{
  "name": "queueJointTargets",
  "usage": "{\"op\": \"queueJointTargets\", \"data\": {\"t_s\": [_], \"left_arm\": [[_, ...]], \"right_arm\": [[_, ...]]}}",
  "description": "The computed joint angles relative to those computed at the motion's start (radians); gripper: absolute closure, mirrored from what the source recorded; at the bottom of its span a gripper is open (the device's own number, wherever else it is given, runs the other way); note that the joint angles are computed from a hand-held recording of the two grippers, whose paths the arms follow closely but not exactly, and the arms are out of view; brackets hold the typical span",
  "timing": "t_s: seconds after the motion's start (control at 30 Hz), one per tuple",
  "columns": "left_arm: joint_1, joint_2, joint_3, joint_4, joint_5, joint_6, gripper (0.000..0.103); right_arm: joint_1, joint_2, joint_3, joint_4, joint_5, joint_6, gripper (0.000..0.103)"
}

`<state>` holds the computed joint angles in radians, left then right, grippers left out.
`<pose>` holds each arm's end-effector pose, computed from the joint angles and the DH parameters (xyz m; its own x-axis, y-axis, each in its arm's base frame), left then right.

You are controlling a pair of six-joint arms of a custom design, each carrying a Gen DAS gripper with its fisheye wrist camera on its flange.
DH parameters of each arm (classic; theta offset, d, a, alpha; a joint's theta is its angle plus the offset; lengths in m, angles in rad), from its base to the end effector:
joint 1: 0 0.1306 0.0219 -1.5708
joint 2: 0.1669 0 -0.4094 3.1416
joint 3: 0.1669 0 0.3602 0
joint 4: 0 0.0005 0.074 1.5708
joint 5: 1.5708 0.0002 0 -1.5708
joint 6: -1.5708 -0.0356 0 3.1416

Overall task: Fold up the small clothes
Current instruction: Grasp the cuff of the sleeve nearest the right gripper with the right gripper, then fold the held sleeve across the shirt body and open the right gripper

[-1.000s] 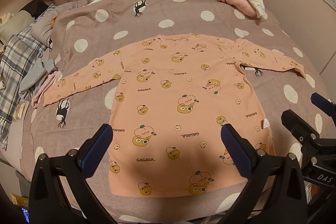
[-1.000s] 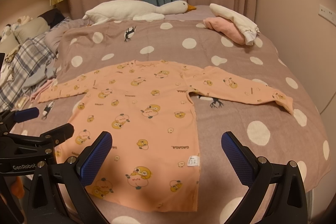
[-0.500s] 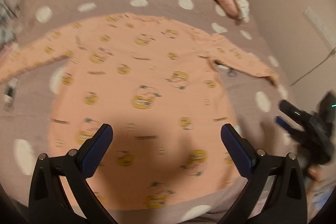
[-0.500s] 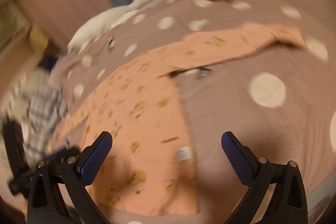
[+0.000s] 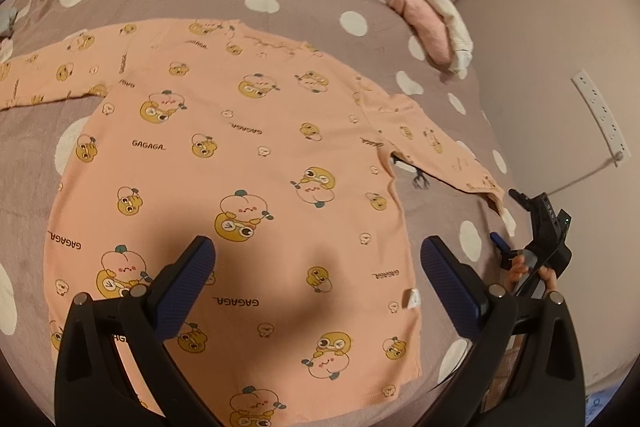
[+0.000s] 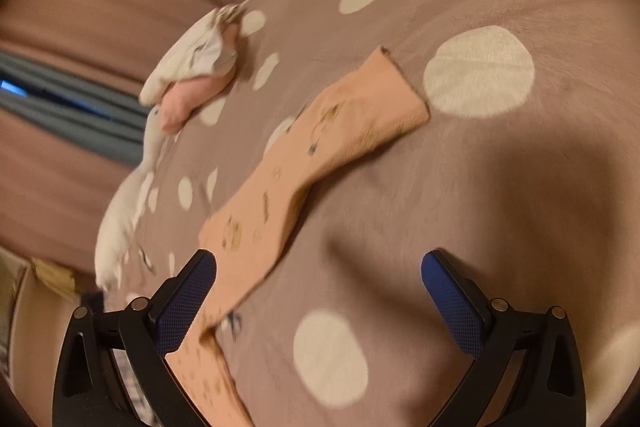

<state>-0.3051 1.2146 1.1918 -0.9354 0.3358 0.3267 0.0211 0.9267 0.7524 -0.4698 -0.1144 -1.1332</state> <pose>0.3461 -0.1218 0.4363 -0.8881 -0.0380 -0.4581 0.1894 0.8779 -0.4399 0.2758 0.0094 0.3660 -0.3560 0.8925 -0.2768 0.4962 0.4316 0.7533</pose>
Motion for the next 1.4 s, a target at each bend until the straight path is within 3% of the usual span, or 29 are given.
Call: {"op": "queueJointTargets", "data": {"t_s": [0.13,0.2,0.27,0.3,0.37,0.47,0.53,0.67,0.8,0.9,1.17,1.4], "left_arm": [[-0.007,0.011,-0.002,-0.004,-0.026,0.003,0.000],[-0.007,0.010,0.005,-0.013,-0.029,0.007,0.000],[-0.006,0.010,0.008,-0.018,-0.037,0.013,0.000],[-0.004,0.010,0.010,-0.020,-0.038,0.015,0.000],[-0.001,0.008,0.012,-0.024,-0.040,0.016,0.000],[0.007,0.008,0.013,-0.034,-0.055,0.011,0.000],[0.012,0.006,0.011,-0.037,-0.057,0.010,0.000],[0.033,-0.010,-0.005,-0.039,-0.048,0.013,0.000],[0.056,-0.029,-0.020,-0.047,-0.035,0.009,0.000],[0.089,-0.056,-0.035,-0.051,-0.024,0.002,0.000],[0.235,-0.118,-0.068,-0.063,0.023,-0.031,0.000],[0.391,-0.137,-0.096,-0.077,0.078,-0.071,0.000]], "right_arm": [[-0.067,0.038,-0.002,0.090,-0.053,0.000,0.001],[-0.105,0.063,0.002,0.120,-0.081,0.000,0.009],[-0.140,0.091,-0.001,0.161,-0.114,-0.010,0.029],[-0.152,0.104,0.001,0.162,-0.120,-0.019,0.034],[-0.170,0.122,0.005,0.156,-0.110,-0.035,0.056],[-0.179,0.127,0.013,0.138,-0.091,-0.018,0.080],[-0.182,0.126,0.026,0.109,-0.079,0.014,0.090],[-0.140,0.123,0.105,0.014,-0.006,0.143,0.095],[-0.034,0.143,0.246,-0.101,0.092,0.312,0.095],[0.042,0.169,0.343,-0.151,0.138,0.383,0.095],[0.297,0.370,0.727,-0.294,0.245,0.525,0.095],[0.516,0.588,1.010,-0.416,0.409,0.685,0.095]]}}
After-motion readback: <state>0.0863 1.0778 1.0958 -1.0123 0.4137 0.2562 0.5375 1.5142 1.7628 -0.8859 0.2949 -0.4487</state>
